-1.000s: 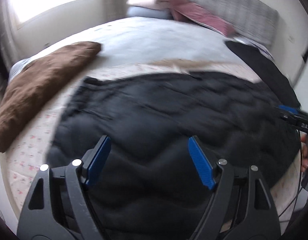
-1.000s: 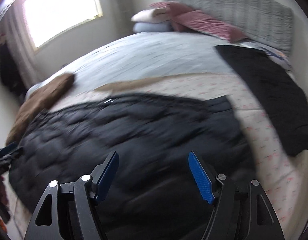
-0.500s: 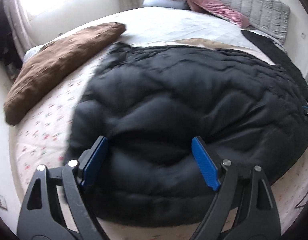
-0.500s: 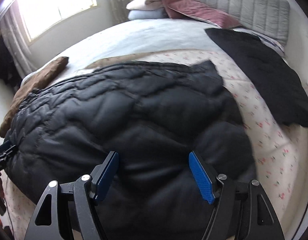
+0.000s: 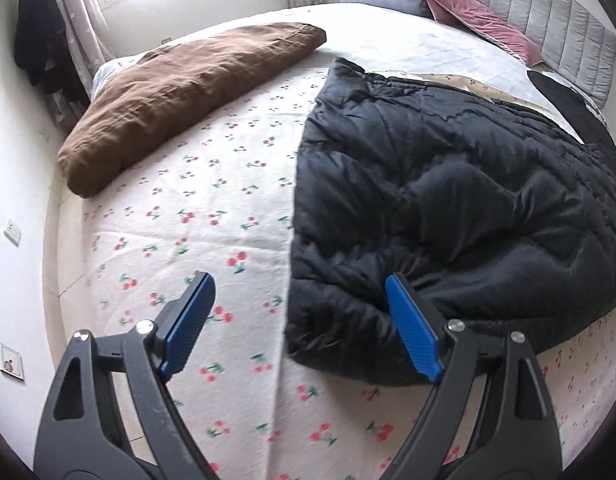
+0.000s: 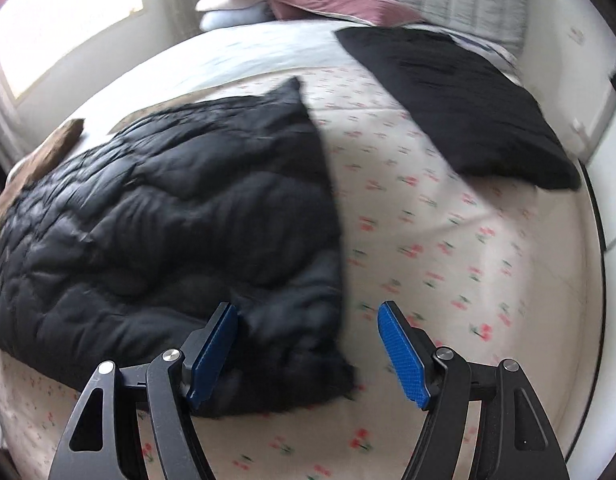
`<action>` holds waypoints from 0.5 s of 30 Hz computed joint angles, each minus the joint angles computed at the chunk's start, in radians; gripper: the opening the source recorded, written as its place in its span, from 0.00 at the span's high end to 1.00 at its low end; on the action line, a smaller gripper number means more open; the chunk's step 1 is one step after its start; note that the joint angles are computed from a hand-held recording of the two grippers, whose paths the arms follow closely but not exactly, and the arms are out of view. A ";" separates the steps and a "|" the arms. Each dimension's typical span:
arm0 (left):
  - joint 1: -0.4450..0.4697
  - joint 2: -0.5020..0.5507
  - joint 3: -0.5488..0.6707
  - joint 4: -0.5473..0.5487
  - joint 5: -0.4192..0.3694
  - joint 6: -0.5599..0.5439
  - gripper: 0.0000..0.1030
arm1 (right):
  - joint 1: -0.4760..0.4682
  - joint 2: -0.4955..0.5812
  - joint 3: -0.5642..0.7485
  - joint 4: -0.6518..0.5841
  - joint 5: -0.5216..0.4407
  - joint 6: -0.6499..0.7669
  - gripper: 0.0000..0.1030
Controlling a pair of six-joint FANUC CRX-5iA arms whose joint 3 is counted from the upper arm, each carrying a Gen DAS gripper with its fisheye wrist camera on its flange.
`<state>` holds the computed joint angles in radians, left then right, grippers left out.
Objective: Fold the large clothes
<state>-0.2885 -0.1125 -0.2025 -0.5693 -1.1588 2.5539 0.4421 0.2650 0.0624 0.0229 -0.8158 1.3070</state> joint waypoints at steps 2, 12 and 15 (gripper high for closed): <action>-0.018 0.001 0.015 -0.026 -0.049 0.013 0.15 | -0.015 -0.014 -0.007 -0.001 -0.003 -0.008 0.28; 0.054 -0.128 -0.072 0.105 0.006 0.090 0.16 | -0.030 -0.073 -0.014 -0.068 -0.019 0.037 0.28; 0.170 -0.223 -0.199 0.290 0.185 0.013 0.16 | -0.078 -0.050 0.043 -0.231 -0.062 0.103 0.28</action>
